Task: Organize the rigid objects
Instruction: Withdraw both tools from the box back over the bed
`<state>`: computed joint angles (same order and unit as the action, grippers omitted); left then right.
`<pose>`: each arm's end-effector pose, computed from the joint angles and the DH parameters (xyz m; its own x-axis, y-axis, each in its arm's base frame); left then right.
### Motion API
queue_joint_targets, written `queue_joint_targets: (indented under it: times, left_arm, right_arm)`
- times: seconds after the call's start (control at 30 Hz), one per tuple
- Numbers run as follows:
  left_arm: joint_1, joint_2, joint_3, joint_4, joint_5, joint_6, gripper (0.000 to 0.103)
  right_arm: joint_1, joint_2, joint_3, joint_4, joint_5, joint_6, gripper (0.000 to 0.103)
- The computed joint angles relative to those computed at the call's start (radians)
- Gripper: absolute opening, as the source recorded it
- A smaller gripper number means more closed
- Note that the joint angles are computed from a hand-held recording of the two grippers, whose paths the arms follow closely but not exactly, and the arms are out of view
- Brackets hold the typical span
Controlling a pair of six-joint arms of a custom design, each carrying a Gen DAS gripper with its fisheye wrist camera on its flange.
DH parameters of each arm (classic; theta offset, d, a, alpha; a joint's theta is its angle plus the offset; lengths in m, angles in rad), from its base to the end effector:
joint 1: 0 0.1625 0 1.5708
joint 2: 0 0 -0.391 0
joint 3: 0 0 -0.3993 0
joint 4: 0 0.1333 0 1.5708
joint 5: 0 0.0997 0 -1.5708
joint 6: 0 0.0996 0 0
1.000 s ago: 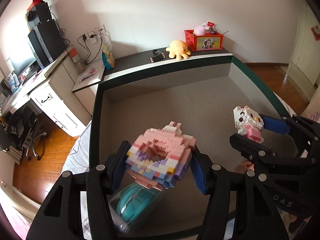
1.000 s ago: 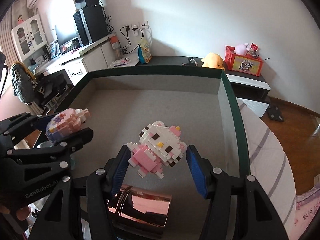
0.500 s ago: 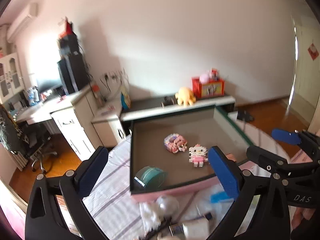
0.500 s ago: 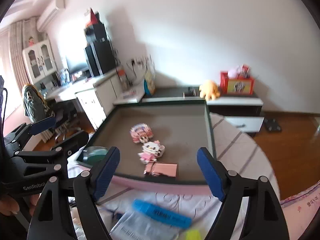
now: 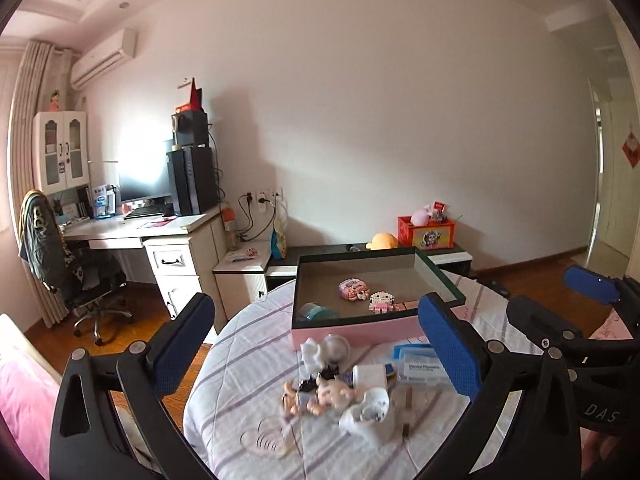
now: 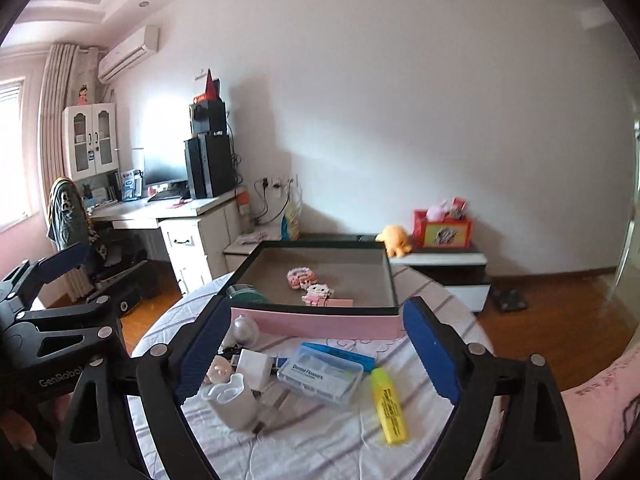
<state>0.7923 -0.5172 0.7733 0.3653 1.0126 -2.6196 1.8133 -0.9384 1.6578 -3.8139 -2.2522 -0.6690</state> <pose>-0.3849 -0.6552 0.1244 -0.5818 0.4572 -0.6727 0.8063 0.2152 -0.5510 0.2158 -0.5785 0.3107 -0.7030 0.3045 0.6428 -0.5702 0.2990 -0.7652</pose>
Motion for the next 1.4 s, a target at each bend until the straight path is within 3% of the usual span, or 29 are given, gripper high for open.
queue_joint_targets:
  times: [0.03,0.1,0.27,0.5,1.13,1.27,1.4]
  left_arm:
    - [-0.003,-0.027,0.044,-0.020,-0.002,-0.007,0.103]
    - [-0.009,-0.077,0.118,-0.053,-0.003,-0.019,0.103]
    - [-0.022,-0.169,0.254,-0.139,0.000,-0.015,0.103]
    - [-0.036,-0.226,0.337,-0.188,-0.007,-0.013,0.103]
    - [-0.040,-0.237,0.363,-0.197,-0.023,-0.010,0.103]
    - [-0.033,-0.214,0.340,-0.176,-0.024,-0.020,0.103]
    - [-0.015,-0.158,0.260,-0.073,-0.015,-0.069,0.103]
  right_arm:
    - [0.008,0.000,0.009,-0.018,-0.007,-0.009,0.091]
    - [0.024,0.003,0.027,-0.066,-0.025,-0.025,0.103]
    - [0.056,-0.005,0.065,-0.133,-0.025,-0.061,0.103]
    - [0.086,-0.004,0.094,-0.199,-0.042,-0.096,0.103]
    - [0.080,-0.014,0.120,-0.185,-0.054,-0.072,0.103]
    - [0.072,-0.013,0.115,-0.166,-0.056,-0.062,0.103]
    - [0.054,-0.018,0.120,-0.129,-0.053,-0.031,0.103]
